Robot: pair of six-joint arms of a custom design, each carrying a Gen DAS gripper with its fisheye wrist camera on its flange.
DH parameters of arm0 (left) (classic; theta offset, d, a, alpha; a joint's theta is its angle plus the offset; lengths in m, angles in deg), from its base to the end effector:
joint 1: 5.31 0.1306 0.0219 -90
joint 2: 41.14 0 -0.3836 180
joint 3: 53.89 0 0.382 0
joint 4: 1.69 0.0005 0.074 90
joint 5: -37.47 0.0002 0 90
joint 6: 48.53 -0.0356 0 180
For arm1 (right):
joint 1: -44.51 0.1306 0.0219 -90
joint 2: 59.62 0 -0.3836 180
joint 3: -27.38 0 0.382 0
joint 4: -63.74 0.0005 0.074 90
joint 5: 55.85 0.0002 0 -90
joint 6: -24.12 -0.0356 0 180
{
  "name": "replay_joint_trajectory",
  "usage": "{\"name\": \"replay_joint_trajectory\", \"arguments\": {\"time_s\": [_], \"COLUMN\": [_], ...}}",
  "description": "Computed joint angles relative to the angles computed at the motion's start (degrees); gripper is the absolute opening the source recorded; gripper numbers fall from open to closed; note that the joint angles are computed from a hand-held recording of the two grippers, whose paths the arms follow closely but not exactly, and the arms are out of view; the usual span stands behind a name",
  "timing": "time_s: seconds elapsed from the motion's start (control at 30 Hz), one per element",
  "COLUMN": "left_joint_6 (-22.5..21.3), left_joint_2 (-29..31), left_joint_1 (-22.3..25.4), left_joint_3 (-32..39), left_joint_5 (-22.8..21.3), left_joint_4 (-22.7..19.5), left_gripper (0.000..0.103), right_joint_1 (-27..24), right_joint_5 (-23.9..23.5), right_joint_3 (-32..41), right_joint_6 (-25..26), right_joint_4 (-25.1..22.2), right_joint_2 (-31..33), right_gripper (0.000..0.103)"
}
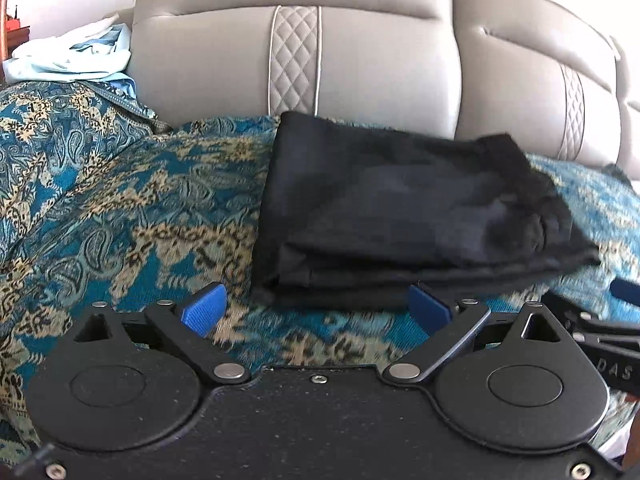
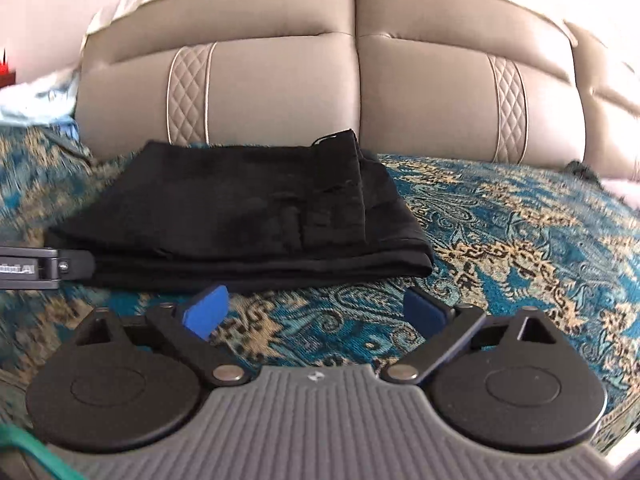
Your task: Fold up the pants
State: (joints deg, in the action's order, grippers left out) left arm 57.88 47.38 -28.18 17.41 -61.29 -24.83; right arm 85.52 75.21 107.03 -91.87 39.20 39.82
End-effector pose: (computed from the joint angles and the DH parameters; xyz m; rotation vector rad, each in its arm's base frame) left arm 0.4257 -0.1742 0.3301 0.0476 2.2719 -0.1892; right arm 0.4052 0.3207 0.3091 0.0539 2.1297 -0.1681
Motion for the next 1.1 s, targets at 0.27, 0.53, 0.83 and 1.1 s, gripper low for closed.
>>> {"name": "replay_joint_trajectory", "arguments": {"time_s": [0.27, 0.53, 0.83, 1.1], "left_joint_6": [0.7, -1.4, -1.8, -1.6], "left_joint_2": [2.3, 2.9, 3.1, 3.3], "left_joint_1": [0.3, -0.4, -0.5, -0.5], "left_joint_3": [0.6, -0.5, -0.9, -0.7], "left_joint_5": [0.3, -1.4, -1.8, -1.8], "left_joint_4": [-1.4, 1.6, 3.2, 2.9], "left_gripper": [0.099, 0.103, 0.103, 0.103], "right_joint_1": [-0.5, 0.0, -0.2, -0.2], "right_joint_5": [-0.7, -0.6, -1.3, -2.3], "right_joint_3": [-0.3, -0.8, -1.3, -0.9], "right_joint_6": [-2.2, 1.8, 2.2, 3.1], "right_joint_4": [0.2, 3.5, 4.8, 5.0], "right_joint_2": [1.5, 2.7, 2.8, 3.1], "right_gripper": [0.103, 0.103, 0.103, 0.103]}}
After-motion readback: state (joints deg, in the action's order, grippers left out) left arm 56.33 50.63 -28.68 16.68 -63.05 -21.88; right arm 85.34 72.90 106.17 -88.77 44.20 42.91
